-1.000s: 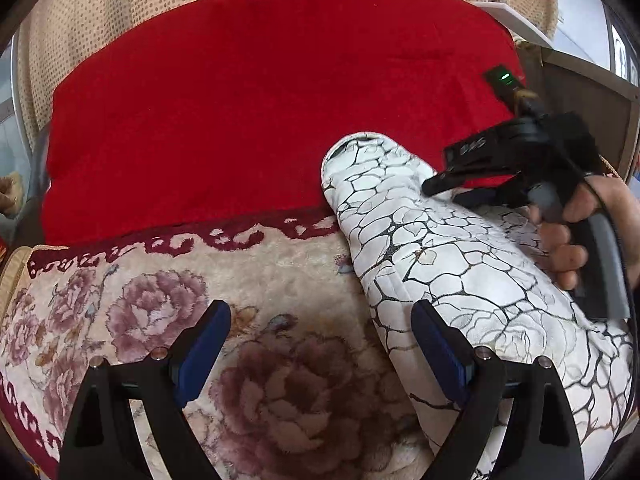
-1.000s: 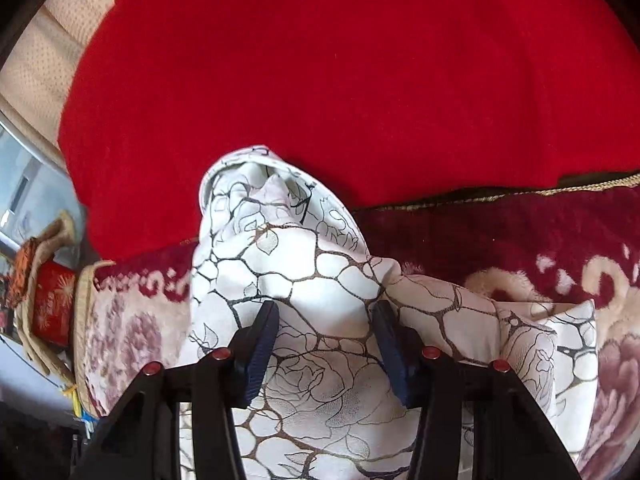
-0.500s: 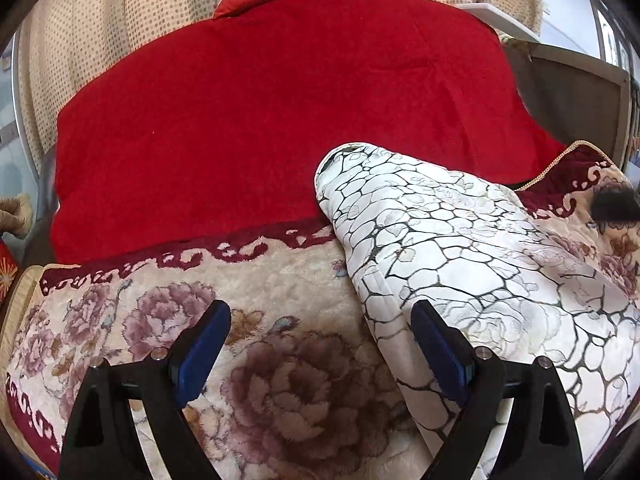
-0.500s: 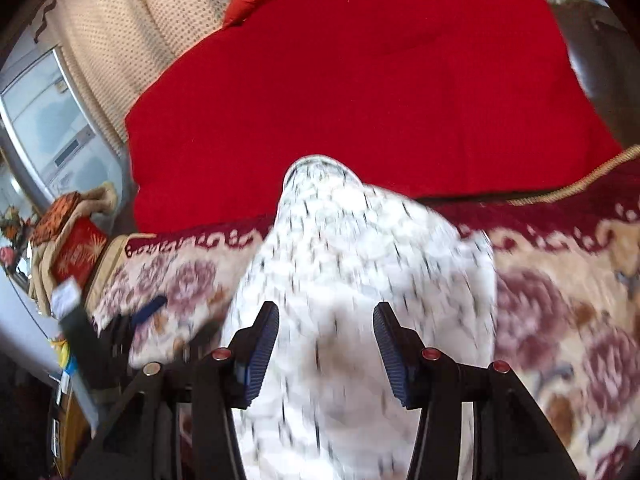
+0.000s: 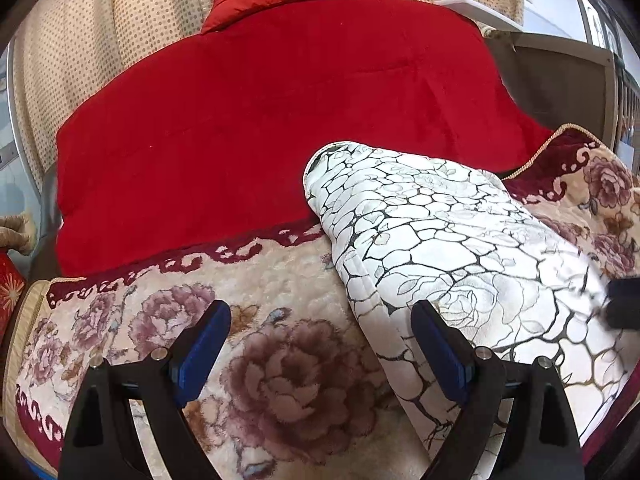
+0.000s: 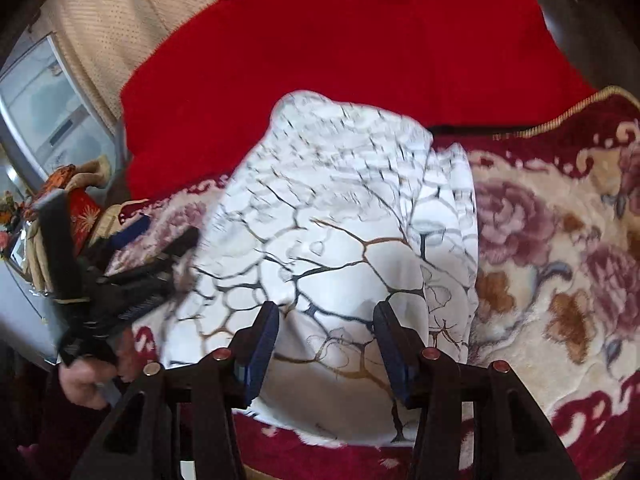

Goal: Fold large clothes

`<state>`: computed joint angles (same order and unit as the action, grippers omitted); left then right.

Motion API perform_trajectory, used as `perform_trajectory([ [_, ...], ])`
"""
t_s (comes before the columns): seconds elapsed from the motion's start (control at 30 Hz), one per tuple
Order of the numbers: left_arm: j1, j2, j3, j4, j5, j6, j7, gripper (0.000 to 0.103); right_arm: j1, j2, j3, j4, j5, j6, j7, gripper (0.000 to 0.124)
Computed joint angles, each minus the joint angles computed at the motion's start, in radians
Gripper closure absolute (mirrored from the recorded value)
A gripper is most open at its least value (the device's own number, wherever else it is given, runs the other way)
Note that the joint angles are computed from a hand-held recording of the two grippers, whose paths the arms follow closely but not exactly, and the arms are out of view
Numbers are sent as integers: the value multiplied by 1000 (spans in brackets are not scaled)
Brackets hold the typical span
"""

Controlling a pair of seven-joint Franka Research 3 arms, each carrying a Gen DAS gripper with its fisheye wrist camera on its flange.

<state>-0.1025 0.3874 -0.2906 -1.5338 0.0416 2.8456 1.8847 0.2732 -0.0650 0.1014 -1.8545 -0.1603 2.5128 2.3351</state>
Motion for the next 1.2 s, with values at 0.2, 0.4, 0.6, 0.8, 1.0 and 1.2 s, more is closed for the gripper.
perform_trajectory([
  [0.2,5,-2,-3,-2,-7,-1,0,11,4,-22,16,-15,-25,3,10,71],
  [0.4,1,-3,0,-8,2,4,3,11,12,30,-2,-24,22,18,-2,70],
  [0.6,4,0,-5,1,-5,-1,1,11,12,7,-15,-25,87,28,-58,69],
  [0.8,19,-11,-28,-11,-38,8,31,11,-49,-78,-4,-125,36,181,52,51],
  [1.0,13,-10,-29,-4,-55,-6,40,11,-89,-94,-23,-181,126,225,86,50],
  [1.2,4,-7,-27,0,-55,-11,45,11,-99,-78,-50,-243,278,303,33,50],
])
